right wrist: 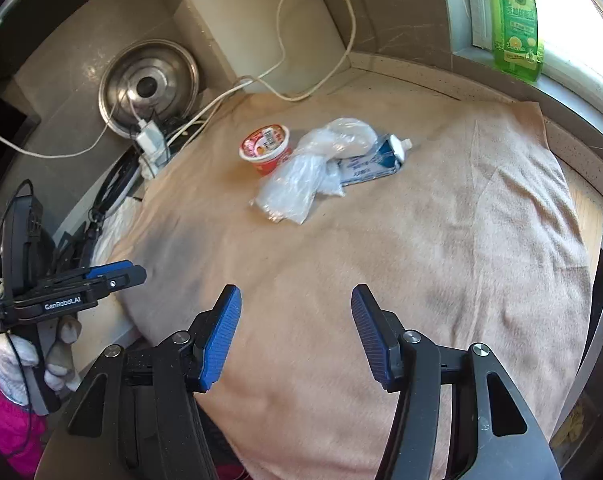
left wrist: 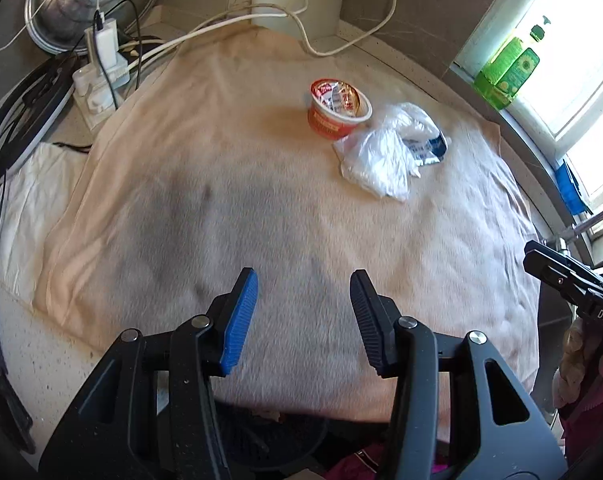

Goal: Collect trash

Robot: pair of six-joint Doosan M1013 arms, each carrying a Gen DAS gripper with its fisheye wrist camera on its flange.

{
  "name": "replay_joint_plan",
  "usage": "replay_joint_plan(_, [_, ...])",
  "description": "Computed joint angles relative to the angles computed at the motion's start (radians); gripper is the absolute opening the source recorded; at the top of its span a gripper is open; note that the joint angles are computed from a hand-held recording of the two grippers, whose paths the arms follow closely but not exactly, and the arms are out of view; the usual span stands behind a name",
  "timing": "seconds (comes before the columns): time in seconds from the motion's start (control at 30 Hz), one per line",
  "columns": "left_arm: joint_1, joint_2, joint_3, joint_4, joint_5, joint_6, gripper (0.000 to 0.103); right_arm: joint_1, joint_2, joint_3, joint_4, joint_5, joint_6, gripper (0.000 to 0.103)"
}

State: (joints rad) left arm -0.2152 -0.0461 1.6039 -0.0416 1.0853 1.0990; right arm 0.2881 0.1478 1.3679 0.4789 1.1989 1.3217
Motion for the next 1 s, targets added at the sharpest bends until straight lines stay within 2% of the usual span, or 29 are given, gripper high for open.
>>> replay_joint_plan(0.47, [0.076, 0.148, -0.148, -0.042, -0.042, -0.022, 0.049, -0.049, 0.082, -0.065, 0.032, 0.035, 0.016, 0.056])
replay_joint_plan(0.7, [0.097, 0.235, -0.231, -0.065, -0.017, -0.014, 0.049, -0.066, 0.118, -0.097, 0.046, 0.042, 0.034, 0.056])
replay_joint_plan(1.0, [0.112, 0.303, -0.293, -0.113, 0.011, 0.0, 0.049, -0.074, 0.163, -0.138, 0.059, 0.069, 0.05, 0.056])
